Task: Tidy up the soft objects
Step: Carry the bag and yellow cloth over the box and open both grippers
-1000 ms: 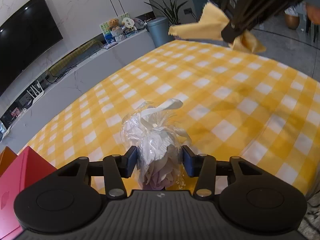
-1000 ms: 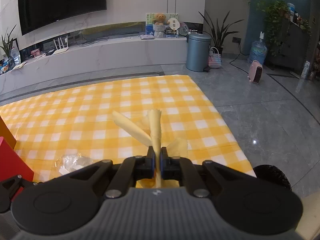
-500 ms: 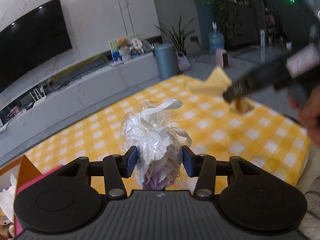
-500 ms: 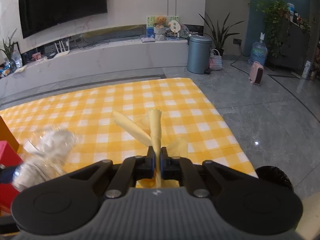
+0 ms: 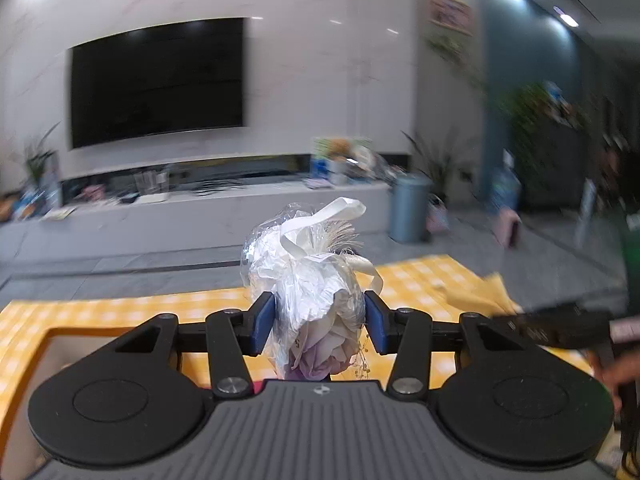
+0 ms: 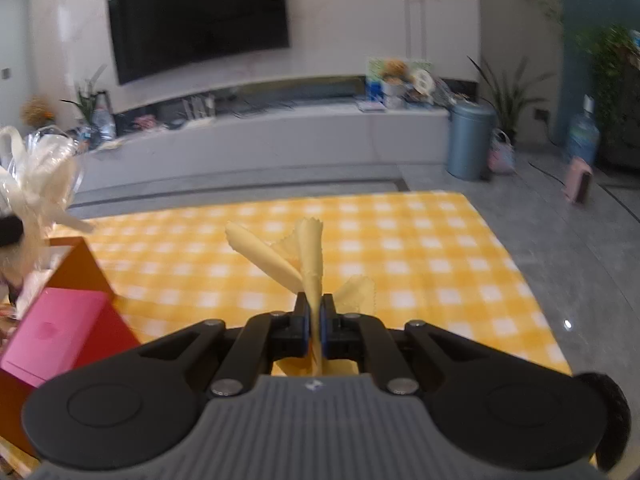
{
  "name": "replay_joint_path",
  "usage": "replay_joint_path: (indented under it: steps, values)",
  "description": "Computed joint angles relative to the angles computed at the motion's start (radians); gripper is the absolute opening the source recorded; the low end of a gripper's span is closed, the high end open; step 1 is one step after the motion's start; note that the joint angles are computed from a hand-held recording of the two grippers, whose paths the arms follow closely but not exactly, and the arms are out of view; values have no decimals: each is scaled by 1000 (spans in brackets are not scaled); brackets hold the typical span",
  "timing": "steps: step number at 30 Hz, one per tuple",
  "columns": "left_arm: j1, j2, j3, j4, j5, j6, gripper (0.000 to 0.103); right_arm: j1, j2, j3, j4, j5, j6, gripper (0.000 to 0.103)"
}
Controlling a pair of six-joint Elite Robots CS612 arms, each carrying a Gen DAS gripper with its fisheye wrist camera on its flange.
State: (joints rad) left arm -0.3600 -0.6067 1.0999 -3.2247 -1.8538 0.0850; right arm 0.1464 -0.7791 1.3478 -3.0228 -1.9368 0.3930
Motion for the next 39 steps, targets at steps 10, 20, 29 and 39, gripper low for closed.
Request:
replay_joint_path:
  steps: [10,20,29,39]
  values:
    - [88,21,-54,38,121,-234,54,35,34,-93,-60,175,0,3]
    - [174,70,-164,281,6,-297,54,102,188,-445,138,348,-124,3]
    - [193,59,-162,465,-156,-45,54,145,321,-684,323,291,-102,2]
    - [160,-1,-33,400,-17,171,61,153,309,-661,325,266,-91,2]
